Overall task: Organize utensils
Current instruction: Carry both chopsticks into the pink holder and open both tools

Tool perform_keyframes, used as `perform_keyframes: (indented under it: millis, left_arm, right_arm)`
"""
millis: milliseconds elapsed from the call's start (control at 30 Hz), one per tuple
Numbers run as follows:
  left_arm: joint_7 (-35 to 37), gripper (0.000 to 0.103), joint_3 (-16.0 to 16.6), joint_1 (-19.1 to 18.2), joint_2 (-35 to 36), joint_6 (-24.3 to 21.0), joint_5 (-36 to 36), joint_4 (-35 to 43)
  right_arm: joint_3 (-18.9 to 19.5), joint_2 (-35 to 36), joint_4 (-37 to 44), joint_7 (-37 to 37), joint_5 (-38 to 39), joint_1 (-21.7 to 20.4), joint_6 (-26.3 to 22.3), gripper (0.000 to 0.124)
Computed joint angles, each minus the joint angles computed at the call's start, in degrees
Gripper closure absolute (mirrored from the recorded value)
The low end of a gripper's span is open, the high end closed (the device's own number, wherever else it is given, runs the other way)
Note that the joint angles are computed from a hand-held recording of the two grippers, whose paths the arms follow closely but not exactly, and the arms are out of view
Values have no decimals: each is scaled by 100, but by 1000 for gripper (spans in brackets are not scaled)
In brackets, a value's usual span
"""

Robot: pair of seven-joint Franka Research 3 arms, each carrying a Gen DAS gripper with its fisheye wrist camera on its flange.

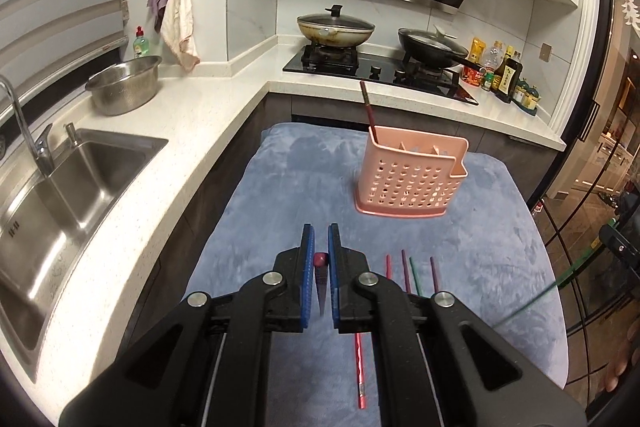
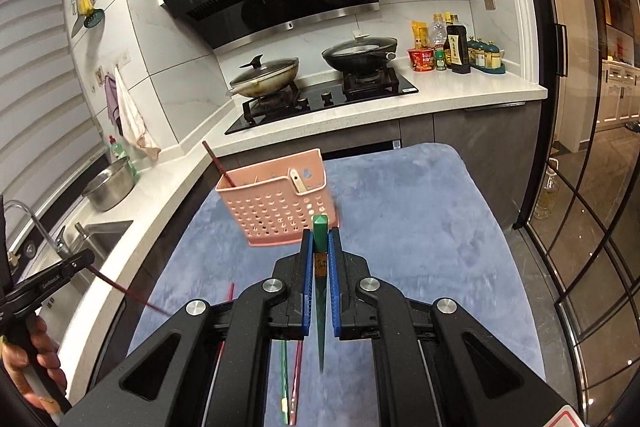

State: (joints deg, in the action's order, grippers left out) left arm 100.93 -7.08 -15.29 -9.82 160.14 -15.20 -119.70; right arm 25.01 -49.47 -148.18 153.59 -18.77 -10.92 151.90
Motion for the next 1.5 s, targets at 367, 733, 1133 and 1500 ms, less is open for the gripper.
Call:
perform_keyframes:
  millis: [367, 733, 1133, 1500]
  left_arm:
    - [131, 96, -229, 21, 603, -212, -160, 1188]
    - [-389, 96, -742, 202, 2025, -385, 277, 3618]
    - [-1321, 96, -785, -213, 3931, -677, 1642, 6251]
    - [-1510, 96, -616, -500, 4989, -1447, 2015, 7456]
  right_arm:
    - [-292, 721, 459, -292, 69, -243, 673, 117]
    - [-419, 2036, 1807, -591, -83, -899, 1489, 117]
    - [-444, 3739, 3441, -72, -1321, -1022, 1486, 117]
    - [-1217, 4691, 3944, -850, -903, -6, 1044, 117]
